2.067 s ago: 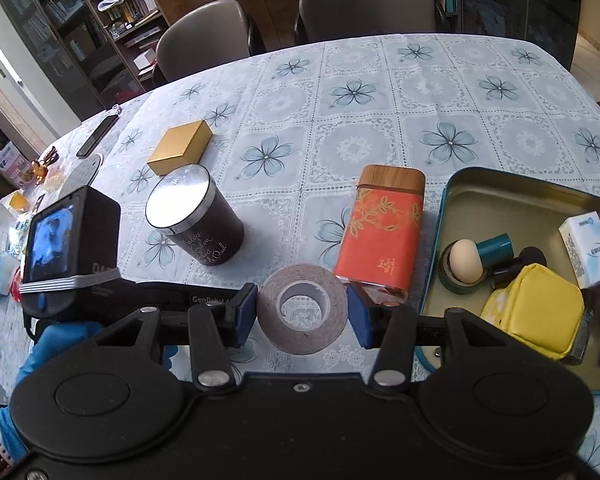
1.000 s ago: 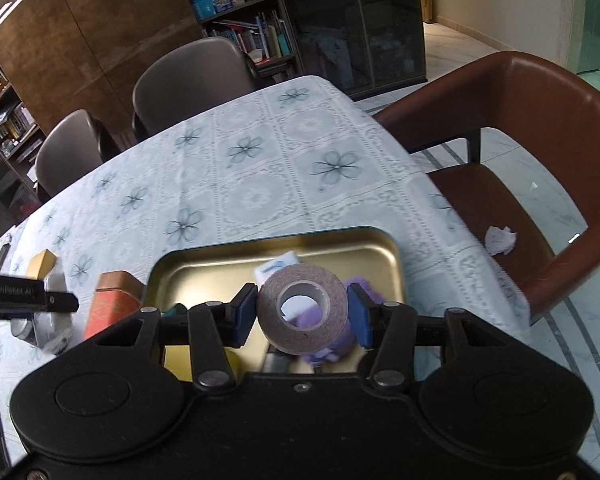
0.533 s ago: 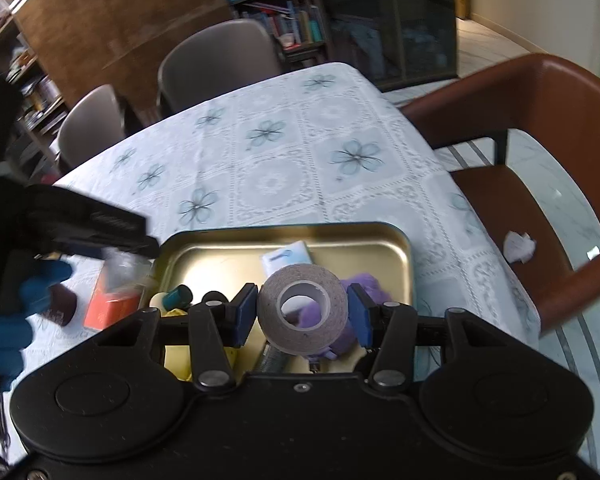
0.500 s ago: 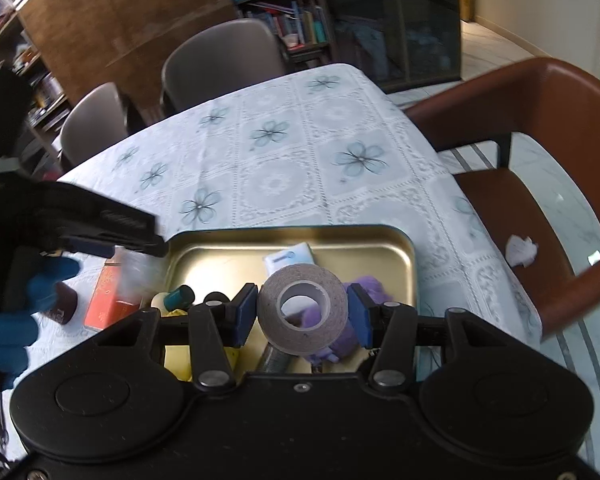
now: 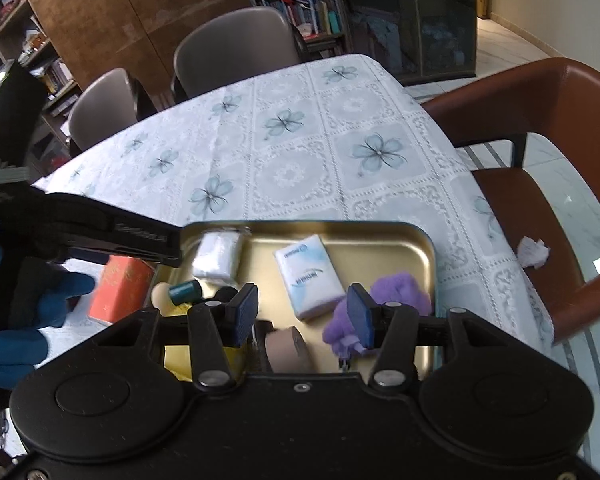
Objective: Organize soft objects
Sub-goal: 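Lift both open grippers away from the tray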
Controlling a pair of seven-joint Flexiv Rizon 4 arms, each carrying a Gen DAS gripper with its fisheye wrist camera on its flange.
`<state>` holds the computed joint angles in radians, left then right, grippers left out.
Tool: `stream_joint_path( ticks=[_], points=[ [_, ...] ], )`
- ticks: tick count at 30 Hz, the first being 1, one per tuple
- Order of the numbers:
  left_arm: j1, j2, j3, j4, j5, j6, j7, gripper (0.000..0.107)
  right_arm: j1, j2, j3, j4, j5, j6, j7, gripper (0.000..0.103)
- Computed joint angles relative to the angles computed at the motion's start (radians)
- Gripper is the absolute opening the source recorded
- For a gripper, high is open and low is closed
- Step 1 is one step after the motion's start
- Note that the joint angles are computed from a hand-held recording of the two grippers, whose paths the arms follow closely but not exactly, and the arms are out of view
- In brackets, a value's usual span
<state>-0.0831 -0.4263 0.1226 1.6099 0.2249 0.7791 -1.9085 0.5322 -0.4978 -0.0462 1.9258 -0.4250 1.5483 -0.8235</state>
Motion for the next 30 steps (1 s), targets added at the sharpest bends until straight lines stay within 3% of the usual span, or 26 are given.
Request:
stream_joint_path(
  ticks=[12, 30],
  points=[
    [-0.007, 0.106, -0.017, 0.166, -0.003, 0.08, -0.002, 0.081, 0.077, 0.055, -0.11, 0.077, -0.123, -0.069, 0.182, 0.05],
    [0.003, 0.187, -0.032, 0.281, -0.011, 0.111, -0.016, 0.083, 0.013, 0.088, -0.043, 0.105, -0.317, -0.136, 0.338, 0.05]
  ],
)
